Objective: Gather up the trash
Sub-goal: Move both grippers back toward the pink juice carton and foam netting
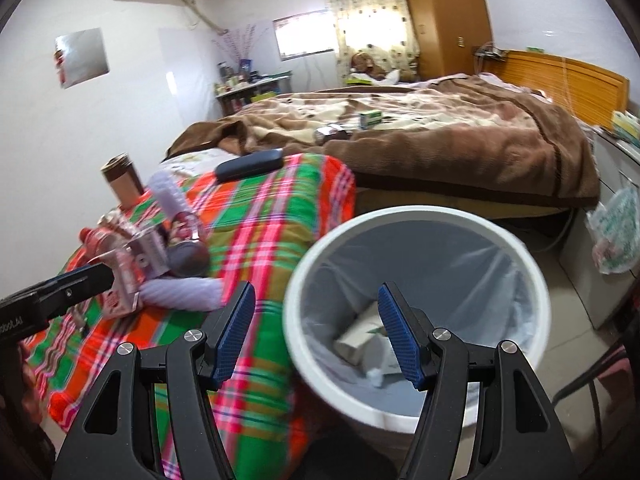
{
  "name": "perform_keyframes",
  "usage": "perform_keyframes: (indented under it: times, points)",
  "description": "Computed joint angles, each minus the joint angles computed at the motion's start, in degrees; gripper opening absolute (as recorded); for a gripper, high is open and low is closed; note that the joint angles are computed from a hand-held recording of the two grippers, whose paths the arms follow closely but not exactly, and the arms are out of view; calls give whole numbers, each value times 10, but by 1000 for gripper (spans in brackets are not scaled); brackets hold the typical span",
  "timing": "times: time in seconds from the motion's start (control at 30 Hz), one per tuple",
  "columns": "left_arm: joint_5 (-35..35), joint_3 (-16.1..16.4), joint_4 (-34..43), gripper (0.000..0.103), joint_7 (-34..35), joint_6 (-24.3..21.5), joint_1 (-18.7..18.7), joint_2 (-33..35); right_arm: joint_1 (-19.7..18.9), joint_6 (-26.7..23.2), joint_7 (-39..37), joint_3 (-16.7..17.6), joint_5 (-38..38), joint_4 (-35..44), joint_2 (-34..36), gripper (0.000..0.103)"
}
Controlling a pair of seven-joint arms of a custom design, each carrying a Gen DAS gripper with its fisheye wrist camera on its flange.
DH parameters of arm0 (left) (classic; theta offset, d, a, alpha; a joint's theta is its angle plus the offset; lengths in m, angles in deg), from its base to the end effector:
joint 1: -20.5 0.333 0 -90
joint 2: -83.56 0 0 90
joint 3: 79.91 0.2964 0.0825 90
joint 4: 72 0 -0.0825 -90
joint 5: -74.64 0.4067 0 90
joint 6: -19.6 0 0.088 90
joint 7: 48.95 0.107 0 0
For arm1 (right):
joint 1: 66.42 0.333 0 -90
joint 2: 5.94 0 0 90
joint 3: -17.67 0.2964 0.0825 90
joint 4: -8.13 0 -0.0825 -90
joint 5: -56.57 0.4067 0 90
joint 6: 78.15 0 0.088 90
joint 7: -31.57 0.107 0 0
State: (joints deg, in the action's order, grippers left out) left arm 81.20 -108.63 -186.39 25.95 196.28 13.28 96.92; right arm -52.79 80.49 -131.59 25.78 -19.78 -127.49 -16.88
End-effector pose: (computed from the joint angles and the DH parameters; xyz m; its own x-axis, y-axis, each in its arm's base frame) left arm 0.5369 -0.3777 0.4329 -0.4793 -0.8497 0.2198 -0.6467 0.1726 -0.7429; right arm 0.4677 0.2322 0.4074 -0.2316 -0.9553 -0.1836 -0.5510 0.2844 -0.7846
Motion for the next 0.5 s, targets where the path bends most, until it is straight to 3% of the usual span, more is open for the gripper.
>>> perform_keyframes:
  times: [0.2,0.5]
  points:
    - [27,56,-40,65,-54,7,-17,-34,14,22,-46,0,7,41,42,65]
    - [19,65,-45,65,-55,-3,3,-28,36,64,-154,-18,47,100,108,65]
